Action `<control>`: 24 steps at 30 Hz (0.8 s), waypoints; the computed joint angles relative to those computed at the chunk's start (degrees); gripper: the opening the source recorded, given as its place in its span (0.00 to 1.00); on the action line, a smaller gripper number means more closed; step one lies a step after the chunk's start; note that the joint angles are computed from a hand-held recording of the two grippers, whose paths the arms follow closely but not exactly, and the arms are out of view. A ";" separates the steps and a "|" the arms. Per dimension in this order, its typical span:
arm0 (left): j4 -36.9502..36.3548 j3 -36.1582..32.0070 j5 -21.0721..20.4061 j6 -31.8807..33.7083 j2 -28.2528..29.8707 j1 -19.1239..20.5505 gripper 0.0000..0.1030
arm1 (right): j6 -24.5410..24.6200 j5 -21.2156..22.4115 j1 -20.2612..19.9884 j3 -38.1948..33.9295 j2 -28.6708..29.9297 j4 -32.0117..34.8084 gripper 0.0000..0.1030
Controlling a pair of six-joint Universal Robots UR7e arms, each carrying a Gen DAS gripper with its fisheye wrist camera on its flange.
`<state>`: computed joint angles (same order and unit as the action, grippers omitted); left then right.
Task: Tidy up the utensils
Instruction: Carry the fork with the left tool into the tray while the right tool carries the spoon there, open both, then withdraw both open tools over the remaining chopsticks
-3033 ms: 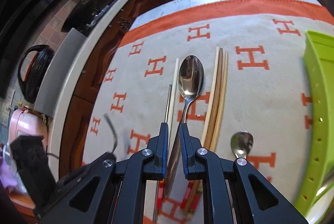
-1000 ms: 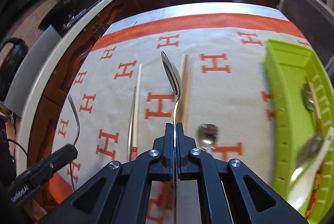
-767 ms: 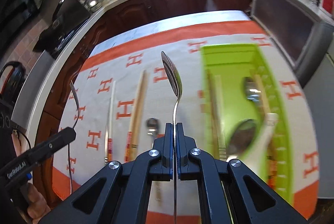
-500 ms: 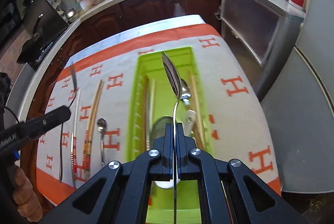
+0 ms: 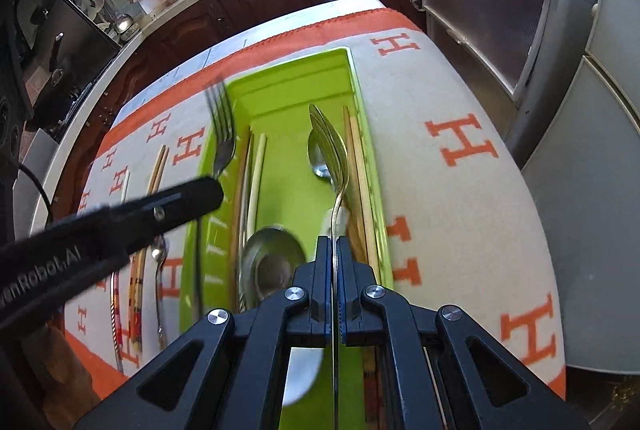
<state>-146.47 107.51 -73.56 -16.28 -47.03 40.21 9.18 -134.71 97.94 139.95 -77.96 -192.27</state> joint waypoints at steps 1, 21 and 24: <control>0.27 -0.14 0.10 0.13 0.08 0.06 0.04 | -0.60 0.01 -0.22 -0.36 0.34 -0.64 0.02; 4.51 7.26 6.67 -0.26 -12.32 -0.59 0.13 | 3.84 -2.37 7.53 1.67 -3.16 4.15 0.05; 6.26 8.42 8.50 -1.05 -14.46 0.00 0.16 | 4.81 -3.07 8.82 1.22 -2.59 5.41 0.05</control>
<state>-140.21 115.93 -65.06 -17.33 -61.49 40.21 13.99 -137.78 106.76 141.17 -80.55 -186.86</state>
